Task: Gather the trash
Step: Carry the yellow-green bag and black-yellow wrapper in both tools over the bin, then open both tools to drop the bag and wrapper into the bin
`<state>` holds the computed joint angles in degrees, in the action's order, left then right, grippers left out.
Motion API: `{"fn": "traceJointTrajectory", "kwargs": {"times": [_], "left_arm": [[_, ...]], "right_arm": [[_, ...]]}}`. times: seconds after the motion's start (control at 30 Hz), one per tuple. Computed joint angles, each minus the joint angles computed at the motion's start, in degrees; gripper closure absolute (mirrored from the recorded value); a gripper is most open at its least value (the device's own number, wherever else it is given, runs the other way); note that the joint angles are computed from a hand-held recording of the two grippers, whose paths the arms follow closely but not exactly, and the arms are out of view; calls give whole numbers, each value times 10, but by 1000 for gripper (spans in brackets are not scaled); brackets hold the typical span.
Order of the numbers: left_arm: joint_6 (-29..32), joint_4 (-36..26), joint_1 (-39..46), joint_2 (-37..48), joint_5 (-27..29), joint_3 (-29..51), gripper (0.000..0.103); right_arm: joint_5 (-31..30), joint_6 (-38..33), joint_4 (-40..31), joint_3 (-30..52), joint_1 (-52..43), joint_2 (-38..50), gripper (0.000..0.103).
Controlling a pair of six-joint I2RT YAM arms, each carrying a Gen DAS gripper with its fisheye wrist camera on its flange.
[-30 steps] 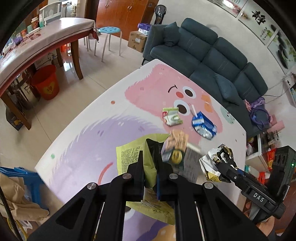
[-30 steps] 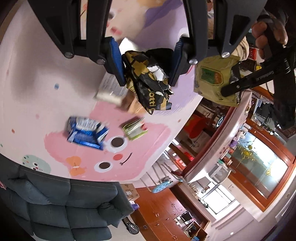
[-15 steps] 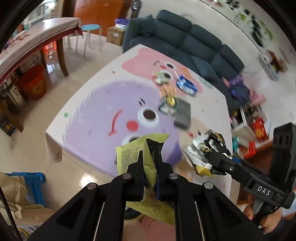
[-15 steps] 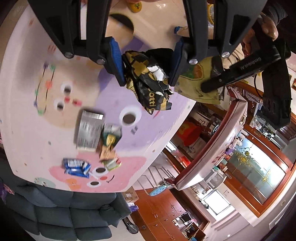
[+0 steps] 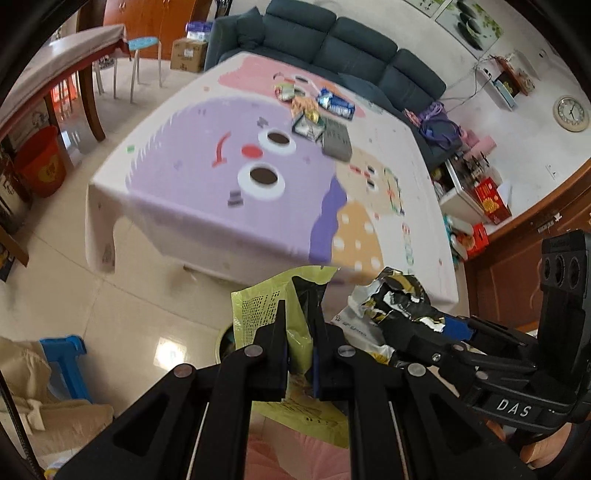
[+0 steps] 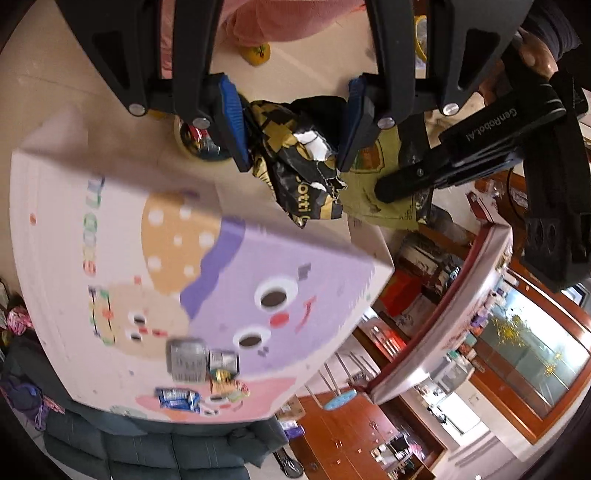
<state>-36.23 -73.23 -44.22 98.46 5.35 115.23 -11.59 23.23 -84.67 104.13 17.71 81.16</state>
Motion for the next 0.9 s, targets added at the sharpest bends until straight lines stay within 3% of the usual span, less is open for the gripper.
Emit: {"fn": "traceJointTrajectory", "kwargs": {"times": [0.27,0.5,0.7,0.9], "left_arm": [[-36,103,-32,-38,10,-177,96],[-87,262,-47,-21,23,-345,96],[-113,423,-49,66,39,-445,96],[-121,517,-48,193,45,-443,95]], "right_arm": [[-3,2,63,-202,4,-75,56],[-22,-24,179,-436,-35,-123,56],[-39,-51,350,-621,-96,-84,56],[-48,-60,566,-716,-135,61,54]]}}
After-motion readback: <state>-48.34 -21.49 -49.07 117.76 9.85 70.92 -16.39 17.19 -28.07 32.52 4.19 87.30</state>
